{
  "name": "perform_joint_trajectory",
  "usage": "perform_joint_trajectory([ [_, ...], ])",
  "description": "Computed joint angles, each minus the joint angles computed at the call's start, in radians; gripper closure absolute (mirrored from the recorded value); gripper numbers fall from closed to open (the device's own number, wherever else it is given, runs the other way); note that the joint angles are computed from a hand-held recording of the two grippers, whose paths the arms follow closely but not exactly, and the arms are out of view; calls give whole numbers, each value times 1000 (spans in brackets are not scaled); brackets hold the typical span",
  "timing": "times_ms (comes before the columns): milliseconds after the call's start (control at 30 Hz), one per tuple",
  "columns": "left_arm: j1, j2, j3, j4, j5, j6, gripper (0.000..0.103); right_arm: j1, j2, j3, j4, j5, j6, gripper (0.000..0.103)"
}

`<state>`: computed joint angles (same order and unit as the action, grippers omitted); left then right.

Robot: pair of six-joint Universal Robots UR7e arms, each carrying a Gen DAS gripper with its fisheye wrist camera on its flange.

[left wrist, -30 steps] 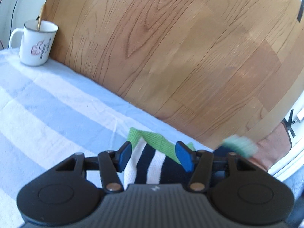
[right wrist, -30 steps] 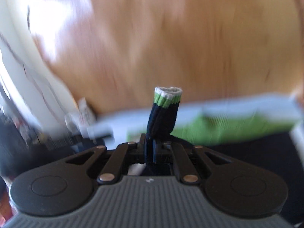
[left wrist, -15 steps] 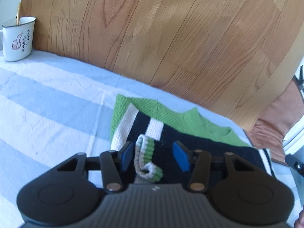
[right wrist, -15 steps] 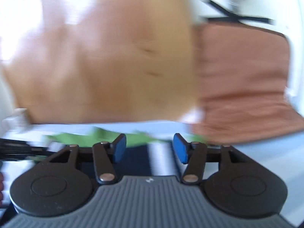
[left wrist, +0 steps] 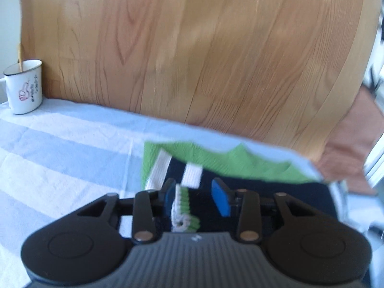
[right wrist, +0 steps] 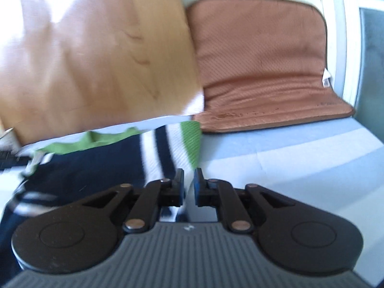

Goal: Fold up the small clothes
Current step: 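Grasp the sweater side edge with the left gripper and fold it inward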

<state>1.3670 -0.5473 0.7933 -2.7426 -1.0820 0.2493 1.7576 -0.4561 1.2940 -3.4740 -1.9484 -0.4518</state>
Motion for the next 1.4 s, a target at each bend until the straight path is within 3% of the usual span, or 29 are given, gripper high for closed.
perform_joint_trajectory([
  [100, -8, -118, 189, -69, -44, 5, 63, -13, -80, 124, 31, 60, 77, 87],
  [233, -26, -303, 500, -161, -13, 58, 61, -47, -175, 301, 46, 169, 189, 83],
  [400, -27, -538, 825, -143, -27, 18, 58, -49, -226, 472, -46, 207, 191, 83],
  [533, -34, -673, 1003, -109, -16, -48, 54, -45, -241, 572, -147, 223, 165, 79],
  [733, -30, -785, 1127, -38, -83, -179, 41, -57, -269, 702, -310, 238, 161, 65],
  [867, -5, -800, 1142, 31, -189, -235, 41, -80, -292, 765, -358, 247, 173, 59],
  [933, -24, -798, 1170, -16, -148, -218, 44, -88, -295, 782, -362, 243, 188, 57],
  [967, -30, -796, 1176, -26, -132, -221, 58, -95, -298, 790, -362, 249, 196, 56],
  [1000, -29, -795, 1174, -19, -132, -234, 83, -101, -298, 796, -361, 258, 208, 56],
  [1033, -20, -793, 1165, 1, -149, -255, 90, -110, -298, 802, -359, 274, 220, 55],
  [1133, -11, -802, 1177, -24, -161, -279, 92, -127, -284, 803, -341, 318, 240, 55],
  [1167, -15, -807, 1182, -38, -151, -285, 92, -126, -275, 801, -350, 324, 229, 58],
  [1200, -16, -815, 1188, -51, -148, -291, 93, -124, -279, 797, -317, 332, 221, 90],
  [1233, -16, -826, 1190, -62, -154, -302, 93, -122, -285, 793, -285, 329, 229, 91],
  [1400, -5, -866, 1198, -79, -187, -328, 93, -146, -332, 829, -350, 382, 265, 94],
])
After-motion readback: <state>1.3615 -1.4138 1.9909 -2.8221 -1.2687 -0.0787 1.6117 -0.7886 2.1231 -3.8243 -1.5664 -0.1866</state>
